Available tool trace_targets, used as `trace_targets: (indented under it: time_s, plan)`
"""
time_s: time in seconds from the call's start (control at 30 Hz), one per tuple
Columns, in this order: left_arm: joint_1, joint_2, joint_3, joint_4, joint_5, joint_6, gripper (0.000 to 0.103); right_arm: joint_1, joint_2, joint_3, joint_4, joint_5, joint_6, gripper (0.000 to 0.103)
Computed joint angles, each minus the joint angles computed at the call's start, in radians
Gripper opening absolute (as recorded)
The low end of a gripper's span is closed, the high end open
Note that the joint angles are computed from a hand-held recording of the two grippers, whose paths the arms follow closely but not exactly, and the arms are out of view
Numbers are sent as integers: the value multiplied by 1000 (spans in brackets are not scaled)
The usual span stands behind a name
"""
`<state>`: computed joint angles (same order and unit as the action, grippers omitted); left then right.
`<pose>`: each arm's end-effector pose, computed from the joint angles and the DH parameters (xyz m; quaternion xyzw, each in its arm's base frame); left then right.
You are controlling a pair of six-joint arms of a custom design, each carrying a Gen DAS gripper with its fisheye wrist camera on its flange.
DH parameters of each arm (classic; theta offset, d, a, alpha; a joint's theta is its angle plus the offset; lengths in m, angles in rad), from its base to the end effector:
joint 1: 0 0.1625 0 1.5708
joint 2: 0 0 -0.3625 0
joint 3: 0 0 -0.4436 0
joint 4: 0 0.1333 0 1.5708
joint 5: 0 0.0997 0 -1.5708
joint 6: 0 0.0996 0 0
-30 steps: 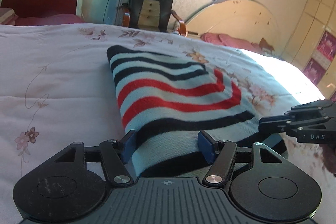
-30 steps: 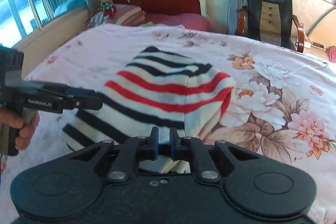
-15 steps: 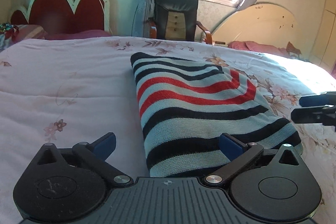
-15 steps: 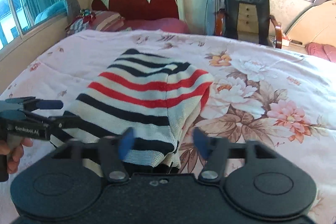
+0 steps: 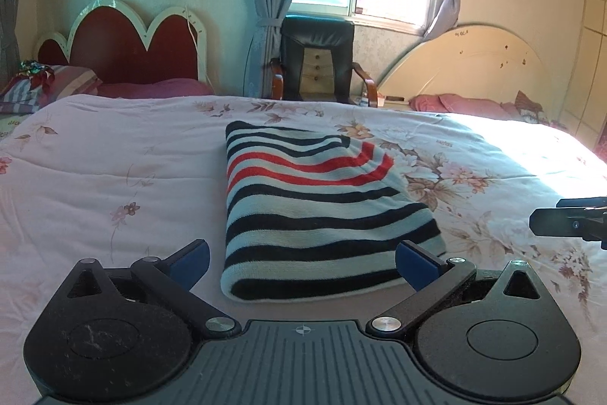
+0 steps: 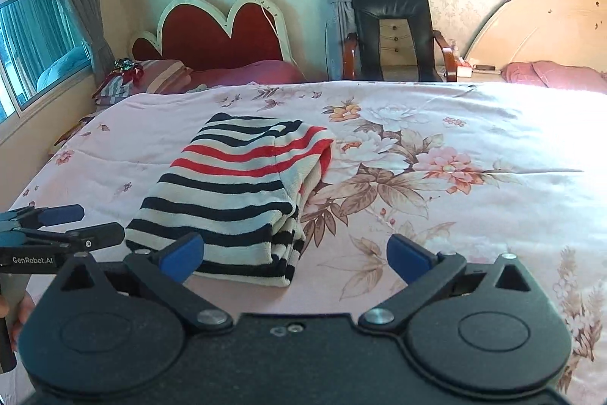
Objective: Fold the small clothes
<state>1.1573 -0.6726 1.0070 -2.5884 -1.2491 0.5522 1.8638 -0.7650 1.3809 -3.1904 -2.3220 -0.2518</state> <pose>-0.1864 -0.8350 0.2324 0.3843 0.8486 -0.3194 0.1735 0.2759 -0.6882 0.2023 0.0495 -0.8330 0.4540 0.3123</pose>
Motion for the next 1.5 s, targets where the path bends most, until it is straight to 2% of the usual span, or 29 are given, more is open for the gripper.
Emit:
trace_targets:
  time_s: [0.23, 0.3, 0.4, 0.6, 0.77, 1.03, 1.5]
  plan:
    - [-51, -291, 345, -111, 3, -59, 103, 124, -72, 152, -115, -131, 23, 102]
    - [-62, -373, 430, -124, 7, -82, 103, 165, -81, 182, -128, -189, 35, 102]
    - [-73, -471, 527, -119, 16, -114, 103, 215, -84, 223, -156, -260, 43, 102]
    - [-97, -631, 691, -125, 29, -134, 103, 289, -108, 308, -146, -332, 114, 102]
    - [-109, -691, 750, -133, 28, -131, 103, 330, -126, 347, -142, -354, 142, 102]
    - [-139, -736, 796, -161, 42, -114, 103, 363, -124, 350, -174, -389, 105, 102]
    - [-162, -768, 829, -158, 51, -106, 103, 366, -141, 368, -180, -380, 92, 102]
